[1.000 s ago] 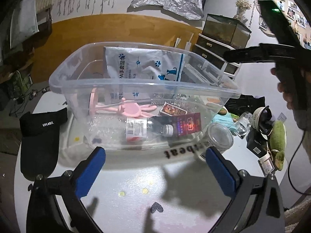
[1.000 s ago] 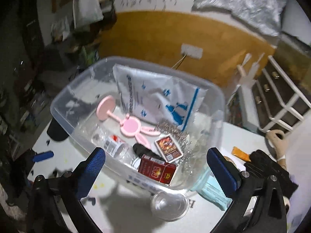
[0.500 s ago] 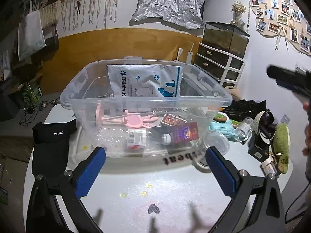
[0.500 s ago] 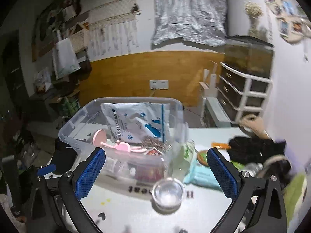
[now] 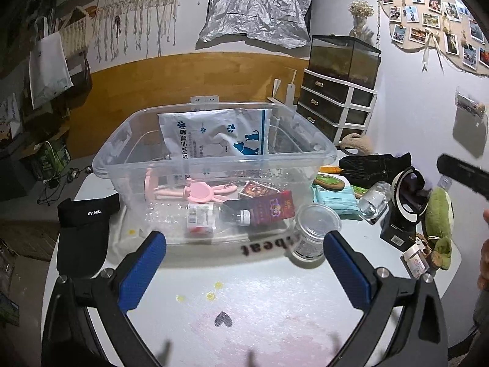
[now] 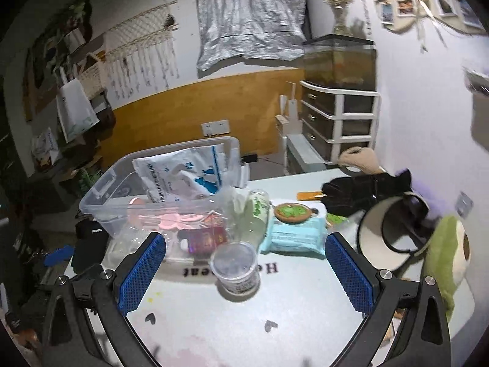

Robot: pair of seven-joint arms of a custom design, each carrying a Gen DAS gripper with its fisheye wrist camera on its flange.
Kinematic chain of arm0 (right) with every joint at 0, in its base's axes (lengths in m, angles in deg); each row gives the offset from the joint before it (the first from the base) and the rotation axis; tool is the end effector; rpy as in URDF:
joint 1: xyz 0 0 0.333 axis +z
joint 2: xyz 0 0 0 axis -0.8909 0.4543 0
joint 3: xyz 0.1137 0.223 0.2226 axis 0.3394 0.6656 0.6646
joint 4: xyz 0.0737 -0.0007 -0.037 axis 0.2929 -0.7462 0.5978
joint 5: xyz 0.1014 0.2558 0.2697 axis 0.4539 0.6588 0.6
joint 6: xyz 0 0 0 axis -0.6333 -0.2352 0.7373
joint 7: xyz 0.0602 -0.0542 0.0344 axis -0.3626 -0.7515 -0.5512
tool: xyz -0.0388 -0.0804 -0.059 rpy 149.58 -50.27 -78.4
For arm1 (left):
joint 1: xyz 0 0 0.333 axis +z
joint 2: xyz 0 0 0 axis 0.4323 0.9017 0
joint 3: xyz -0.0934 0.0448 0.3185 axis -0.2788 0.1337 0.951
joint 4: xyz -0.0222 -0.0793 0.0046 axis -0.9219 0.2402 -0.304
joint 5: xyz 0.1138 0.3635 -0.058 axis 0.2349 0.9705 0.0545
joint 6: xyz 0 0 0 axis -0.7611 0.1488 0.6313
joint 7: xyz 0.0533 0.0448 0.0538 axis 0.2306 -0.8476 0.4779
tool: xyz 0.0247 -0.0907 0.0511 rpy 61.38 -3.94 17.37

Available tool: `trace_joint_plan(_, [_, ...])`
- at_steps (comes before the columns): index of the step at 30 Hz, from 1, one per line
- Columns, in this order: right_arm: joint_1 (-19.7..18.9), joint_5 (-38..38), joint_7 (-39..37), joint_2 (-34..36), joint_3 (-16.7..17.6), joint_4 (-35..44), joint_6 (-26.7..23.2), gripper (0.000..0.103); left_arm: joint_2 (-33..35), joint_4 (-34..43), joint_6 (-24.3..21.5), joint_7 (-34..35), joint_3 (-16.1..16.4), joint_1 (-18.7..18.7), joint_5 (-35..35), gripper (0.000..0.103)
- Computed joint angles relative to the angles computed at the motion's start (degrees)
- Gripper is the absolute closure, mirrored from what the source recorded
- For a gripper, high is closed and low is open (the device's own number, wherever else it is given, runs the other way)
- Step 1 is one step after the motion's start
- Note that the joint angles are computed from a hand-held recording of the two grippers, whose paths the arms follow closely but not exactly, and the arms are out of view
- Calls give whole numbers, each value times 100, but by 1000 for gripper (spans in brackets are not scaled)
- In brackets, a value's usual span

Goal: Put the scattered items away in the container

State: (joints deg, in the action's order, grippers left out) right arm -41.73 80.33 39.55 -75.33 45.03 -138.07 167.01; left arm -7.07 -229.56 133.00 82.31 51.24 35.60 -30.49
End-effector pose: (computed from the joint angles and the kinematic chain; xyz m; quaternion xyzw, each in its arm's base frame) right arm 0.4248 0.0684 0.5688 -0.6658 0.5769 -0.2437 0.4057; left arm 0.4039 -0.1922 0.5169 -0.6339 0.6303 -0.3409 0.2910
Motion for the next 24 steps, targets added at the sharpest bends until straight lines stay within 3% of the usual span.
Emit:
trace_joint_plan(6, [-147,-38,-212,-153,-49,-209,-261,0,-62,33,-240,-333,-227,16,32,0])
trace_joint_plan(9, [115,117,-569,-269,-346,-305,-396,0,-45,62,-385,-519,-278,-45,107,0])
trace_joint_plan(13, [-46,122,-698,-398,-236,-531,-369,0,14,131,-577,-813,-319,-166,266,0])
trace_joint_plan(19, [78,377,-1163,-438,-533,-484,-1131,0,124,265,-771,-1399,-441,-260,655,0])
trace_joint_plan(24, [-74,763,-1658,-399,-594,-455,-1482,0,406,526,-1138,-1796,-455,-481,1021,0])
